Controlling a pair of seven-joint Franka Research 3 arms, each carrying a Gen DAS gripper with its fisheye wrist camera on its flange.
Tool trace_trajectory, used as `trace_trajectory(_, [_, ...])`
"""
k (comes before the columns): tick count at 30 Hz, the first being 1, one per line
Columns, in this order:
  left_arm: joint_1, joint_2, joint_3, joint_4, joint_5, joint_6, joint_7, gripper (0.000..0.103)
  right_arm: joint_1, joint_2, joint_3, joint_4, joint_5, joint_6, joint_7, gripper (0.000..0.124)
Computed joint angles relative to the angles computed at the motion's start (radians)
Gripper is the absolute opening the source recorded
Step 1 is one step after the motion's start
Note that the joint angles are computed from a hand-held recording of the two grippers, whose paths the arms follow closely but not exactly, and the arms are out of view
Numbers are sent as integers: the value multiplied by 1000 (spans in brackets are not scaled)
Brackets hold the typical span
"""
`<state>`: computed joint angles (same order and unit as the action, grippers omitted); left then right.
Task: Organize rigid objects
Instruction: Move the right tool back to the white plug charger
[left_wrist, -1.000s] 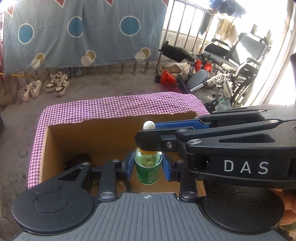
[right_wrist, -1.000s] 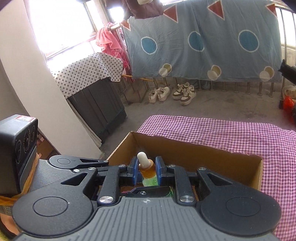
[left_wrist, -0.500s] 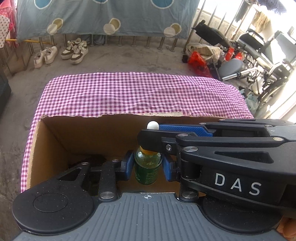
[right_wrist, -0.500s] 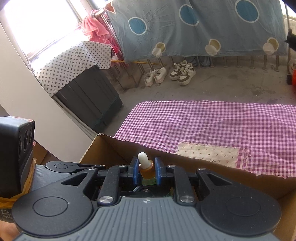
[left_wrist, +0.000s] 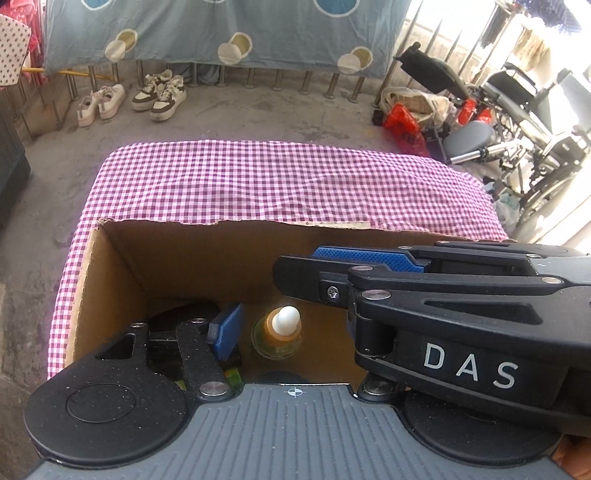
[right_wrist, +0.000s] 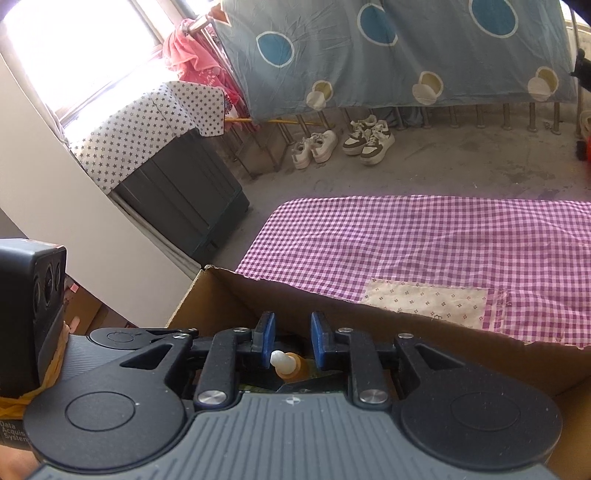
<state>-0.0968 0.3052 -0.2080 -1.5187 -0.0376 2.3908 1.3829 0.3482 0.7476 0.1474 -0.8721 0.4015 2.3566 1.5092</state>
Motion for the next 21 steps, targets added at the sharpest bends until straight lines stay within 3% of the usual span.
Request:
trace_trajectory(8, [13,-134,-11,-115,-61,32,70,77,-49,-352,27,-480,131,213,-73,24])
trace_trajectory(13, [5,-280,5,-252,-133,88,150,87,-71,-653,37,-852,352,381,-216,36])
trace_trajectory(17, [-25,-412,35,-388,-218,139,226,92,-17,-872,-1,-1104,535,478,-339,39])
trace_trajectory(21, [-95,-551,84,-557,-335,199,323,94,88,-1042,-55,-1306,716,558,-437,46])
